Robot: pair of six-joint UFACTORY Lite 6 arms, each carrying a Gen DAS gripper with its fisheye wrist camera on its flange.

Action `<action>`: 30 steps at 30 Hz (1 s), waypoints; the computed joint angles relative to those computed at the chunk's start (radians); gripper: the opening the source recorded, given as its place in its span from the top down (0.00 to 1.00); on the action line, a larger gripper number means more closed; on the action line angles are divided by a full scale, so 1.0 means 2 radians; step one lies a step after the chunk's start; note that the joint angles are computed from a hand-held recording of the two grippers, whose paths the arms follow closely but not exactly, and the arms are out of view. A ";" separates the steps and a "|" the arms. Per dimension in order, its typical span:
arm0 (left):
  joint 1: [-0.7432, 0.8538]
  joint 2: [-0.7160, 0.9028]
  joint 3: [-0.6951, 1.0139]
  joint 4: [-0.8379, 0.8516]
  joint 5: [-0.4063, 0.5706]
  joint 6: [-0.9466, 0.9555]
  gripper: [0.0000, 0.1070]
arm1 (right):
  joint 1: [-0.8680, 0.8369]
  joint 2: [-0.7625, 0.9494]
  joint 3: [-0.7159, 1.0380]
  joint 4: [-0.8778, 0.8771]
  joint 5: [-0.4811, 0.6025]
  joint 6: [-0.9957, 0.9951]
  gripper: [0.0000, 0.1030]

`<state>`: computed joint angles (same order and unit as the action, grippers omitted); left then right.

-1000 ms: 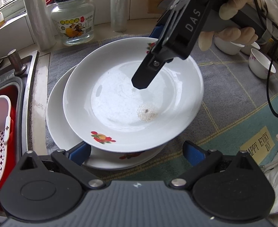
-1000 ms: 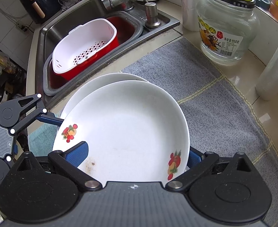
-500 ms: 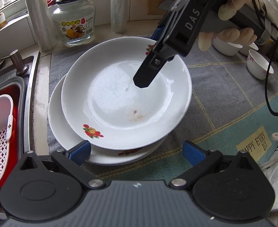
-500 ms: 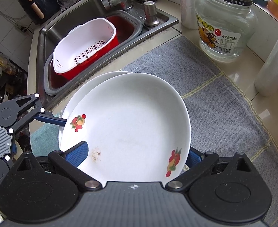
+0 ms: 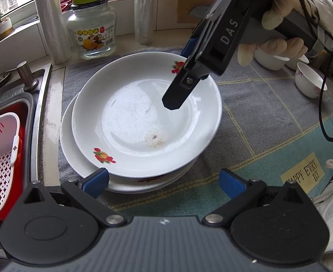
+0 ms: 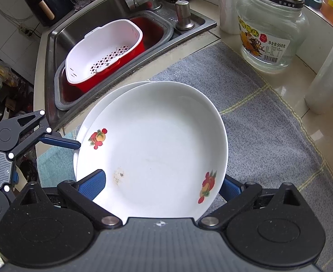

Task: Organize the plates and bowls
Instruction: 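Open the right tool and release the brown-spot plate on the stack, then move both tools away from the stack toward the white bowls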

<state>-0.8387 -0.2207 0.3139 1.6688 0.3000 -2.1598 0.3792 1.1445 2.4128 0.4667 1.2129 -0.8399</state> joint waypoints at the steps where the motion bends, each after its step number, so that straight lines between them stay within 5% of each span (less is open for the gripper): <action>1: -0.009 -0.005 -0.003 -0.011 0.011 0.002 0.05 | 0.000 -0.006 -0.011 0.001 -0.005 -0.003 0.00; 11: -0.143 -0.005 -0.020 -0.056 0.176 -0.082 0.05 | 0.003 -0.156 -0.271 0.031 -0.172 -0.073 0.00; 15: -0.176 0.018 -0.006 -0.063 0.221 -0.117 0.05 | 0.003 -0.254 -0.433 0.081 -0.309 -0.136 0.00; 20: -0.168 0.049 0.014 -0.025 0.219 -0.166 0.05 | -0.021 -0.363 -0.601 0.244 -0.422 -0.277 0.00; 30: -0.133 0.181 0.110 0.199 0.208 -0.301 0.05 | -0.130 -0.525 -0.814 0.594 -0.511 -0.571 0.00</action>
